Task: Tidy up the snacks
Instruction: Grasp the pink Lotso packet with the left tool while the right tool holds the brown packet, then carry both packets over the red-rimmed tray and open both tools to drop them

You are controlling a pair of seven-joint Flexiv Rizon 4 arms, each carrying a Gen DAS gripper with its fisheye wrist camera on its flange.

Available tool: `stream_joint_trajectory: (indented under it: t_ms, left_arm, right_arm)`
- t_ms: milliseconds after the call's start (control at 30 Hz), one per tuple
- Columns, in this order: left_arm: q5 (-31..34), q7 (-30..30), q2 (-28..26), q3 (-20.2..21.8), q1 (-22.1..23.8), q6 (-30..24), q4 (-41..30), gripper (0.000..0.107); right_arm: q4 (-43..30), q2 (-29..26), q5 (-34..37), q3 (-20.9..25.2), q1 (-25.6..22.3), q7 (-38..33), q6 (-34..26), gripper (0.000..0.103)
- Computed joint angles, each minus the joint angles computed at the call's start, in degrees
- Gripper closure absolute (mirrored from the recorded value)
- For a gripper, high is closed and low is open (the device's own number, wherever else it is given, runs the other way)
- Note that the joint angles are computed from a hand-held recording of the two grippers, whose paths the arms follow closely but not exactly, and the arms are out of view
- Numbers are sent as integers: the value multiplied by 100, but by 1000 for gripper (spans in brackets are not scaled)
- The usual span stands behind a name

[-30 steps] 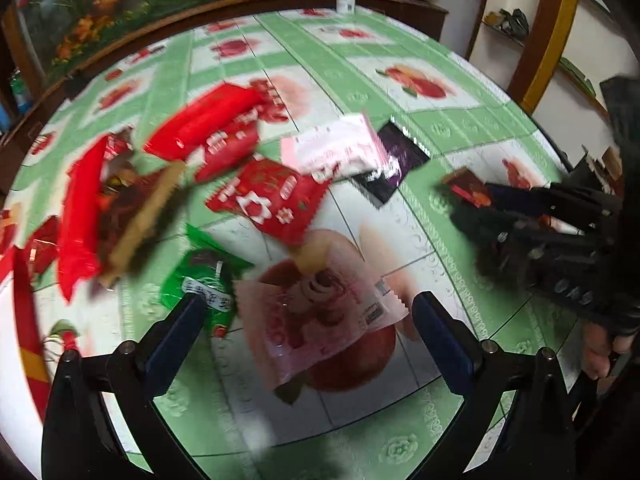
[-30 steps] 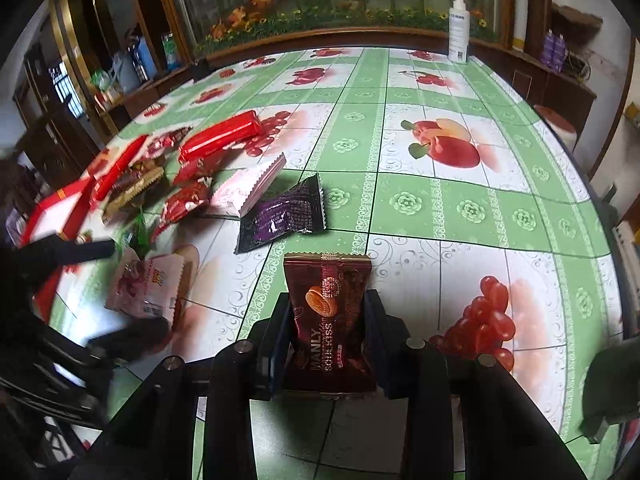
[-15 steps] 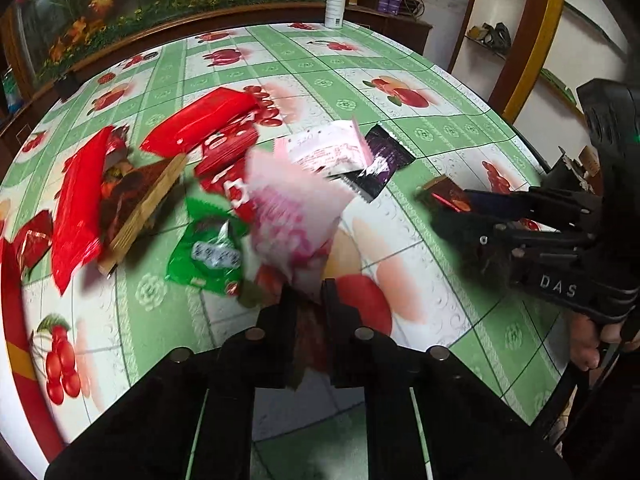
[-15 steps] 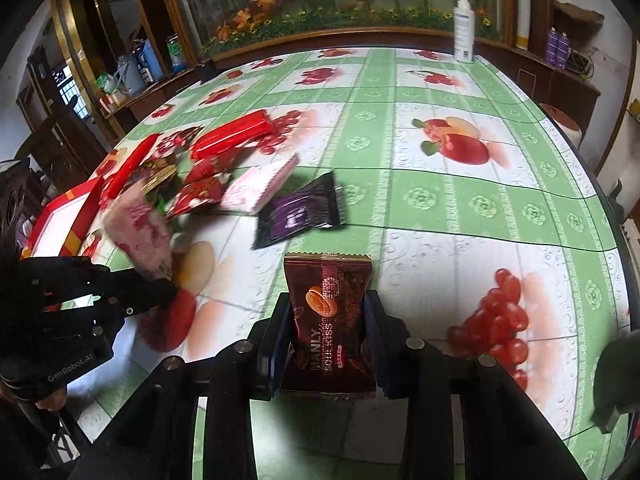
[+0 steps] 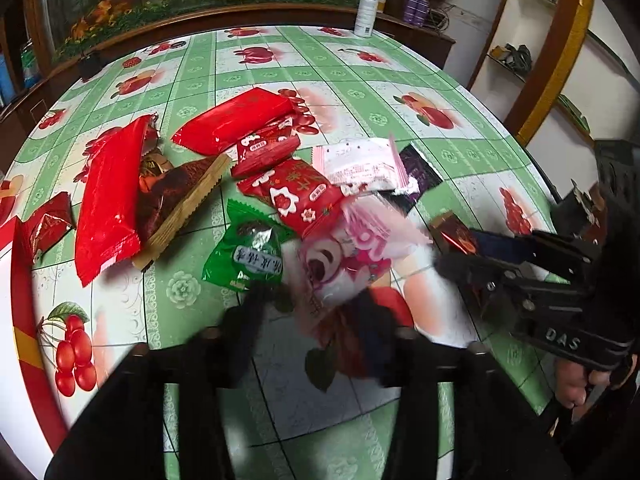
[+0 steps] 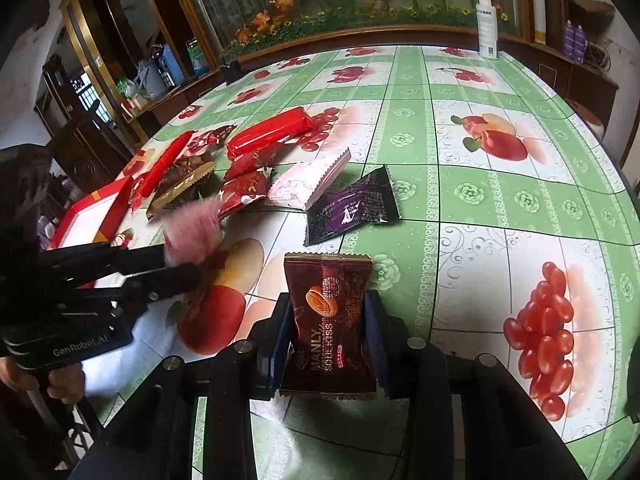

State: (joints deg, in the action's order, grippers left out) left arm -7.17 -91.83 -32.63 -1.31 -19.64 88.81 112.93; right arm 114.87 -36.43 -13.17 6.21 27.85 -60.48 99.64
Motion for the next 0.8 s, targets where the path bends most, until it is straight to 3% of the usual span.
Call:
stream_joint_trajectory:
  t_ms: [133, 333, 433, 467, 533, 800]
  left_arm:
    - [30, -171, -67, 268, -253, -87, -215, 54]
    - [639, -853, -347, 1372, -1196, -359, -815, 54]
    - [846, -1039, -419, 1504, -1262, -329, -924, 54]
    - [927, -1126, -451, 1608, -1334, -332, -955, 62]
    - [1003, -1122, -441, 1502, -1229, -316, -949, 72]
    - [916, -1088, -167, 1033, -751, 81, -424, 72]
  right_arm:
    - [-56, -85, -65, 475, -464, -74, 43, 65]
    - [-130, -227, -162, 1017, -991, -111, 100, 65]
    - [-135, -250, -198, 1104, -1082, -101, 114, 65]
    - [-136, -253, -207, 1120, -1099, -96, 115, 65]
    - [-139, -261, -227, 1150, -1132, -87, 116, 65]
    - [-71, -152, -170, 746, -739, -23, 115, 66]
